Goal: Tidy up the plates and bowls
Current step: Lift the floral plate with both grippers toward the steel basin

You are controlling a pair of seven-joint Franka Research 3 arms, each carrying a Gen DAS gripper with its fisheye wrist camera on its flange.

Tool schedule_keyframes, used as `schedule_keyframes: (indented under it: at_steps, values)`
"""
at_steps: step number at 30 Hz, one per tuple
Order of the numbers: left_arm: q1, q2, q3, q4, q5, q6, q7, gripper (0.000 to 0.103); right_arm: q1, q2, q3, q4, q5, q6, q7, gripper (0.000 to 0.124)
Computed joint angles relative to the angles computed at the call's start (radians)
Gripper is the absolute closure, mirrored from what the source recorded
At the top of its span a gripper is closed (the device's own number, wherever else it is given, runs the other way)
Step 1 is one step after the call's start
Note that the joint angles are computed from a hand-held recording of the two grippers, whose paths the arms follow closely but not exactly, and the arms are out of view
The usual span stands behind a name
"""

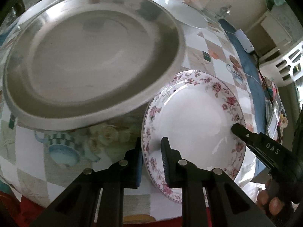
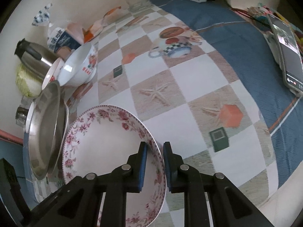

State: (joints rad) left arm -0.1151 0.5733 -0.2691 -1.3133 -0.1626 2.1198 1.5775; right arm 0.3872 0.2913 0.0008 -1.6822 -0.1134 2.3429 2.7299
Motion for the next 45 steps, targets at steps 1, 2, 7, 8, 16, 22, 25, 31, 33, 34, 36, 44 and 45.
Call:
schedule_keyframes:
  at_steps: [1, 2, 7, 8, 16, 22, 25, 31, 33, 34, 36, 44, 45]
  values:
    - [0.003, 0.006, -0.005, 0.009, -0.008, -0.008, 0.006, 0.084, -0.002, -0.012, -0.003, -0.020, 0.000, 0.011, 0.007, 0.105]
    - [0.004, 0.014, -0.009, 0.020, -0.016, -0.014, 0.009, 0.084, -0.004, -0.021, -0.004, -0.035, 0.000, 0.020, 0.013, 0.105]
    - [-0.001, 0.051, -0.012, 0.073, -0.031, -0.030, 0.001, 0.084, -0.028, -0.065, 0.004, -0.124, 0.040, 0.115, 0.017, 0.105]
    - [-0.002, 0.057, -0.012, 0.082, -0.031, -0.031, -0.001, 0.084, -0.033, -0.072, 0.006, -0.140, 0.051, 0.136, 0.014, 0.106]
    - [-0.005, 0.088, -0.016, 0.123, -0.034, -0.024, 0.004, 0.084, -0.041, -0.078, 0.011, -0.167, 0.080, 0.191, 0.001, 0.105]
    - [0.004, 0.085, -0.020, 0.117, -0.043, -0.018, 0.019, 0.084, -0.039, -0.069, 0.006, -0.159, 0.075, 0.196, -0.002, 0.105]
    - [0.000, 0.083, -0.017, 0.116, -0.035, -0.017, 0.024, 0.084, -0.040, -0.065, 0.005, -0.157, 0.079, 0.201, -0.003, 0.105]
    - [-0.009, 0.098, -0.019, 0.141, -0.020, -0.027, 0.051, 0.084, -0.044, -0.090, 0.006, -0.194, 0.087, 0.226, -0.001, 0.108]
    - [-0.011, 0.105, -0.021, 0.152, -0.019, -0.032, 0.065, 0.084, -0.043, -0.095, 0.004, -0.198, 0.077, 0.220, 0.008, 0.108]
    - [-0.011, 0.109, -0.022, 0.158, -0.021, -0.035, 0.068, 0.084, -0.043, -0.097, 0.005, -0.201, 0.075, 0.221, 0.012, 0.108]
    - [-0.012, 0.111, -0.022, 0.162, -0.020, -0.037, 0.076, 0.084, -0.045, -0.101, 0.006, -0.206, 0.074, 0.225, 0.018, 0.108]
    - [-0.010, 0.100, -0.028, 0.151, -0.031, -0.036, 0.116, 0.084, -0.042, -0.123, 0.001, -0.215, 0.008, 0.218, 0.050, 0.108]
    - [-0.011, 0.097, -0.029, 0.148, -0.031, -0.033, 0.121, 0.084, -0.042, -0.128, 0.001, -0.218, -0.005, 0.221, 0.056, 0.108]
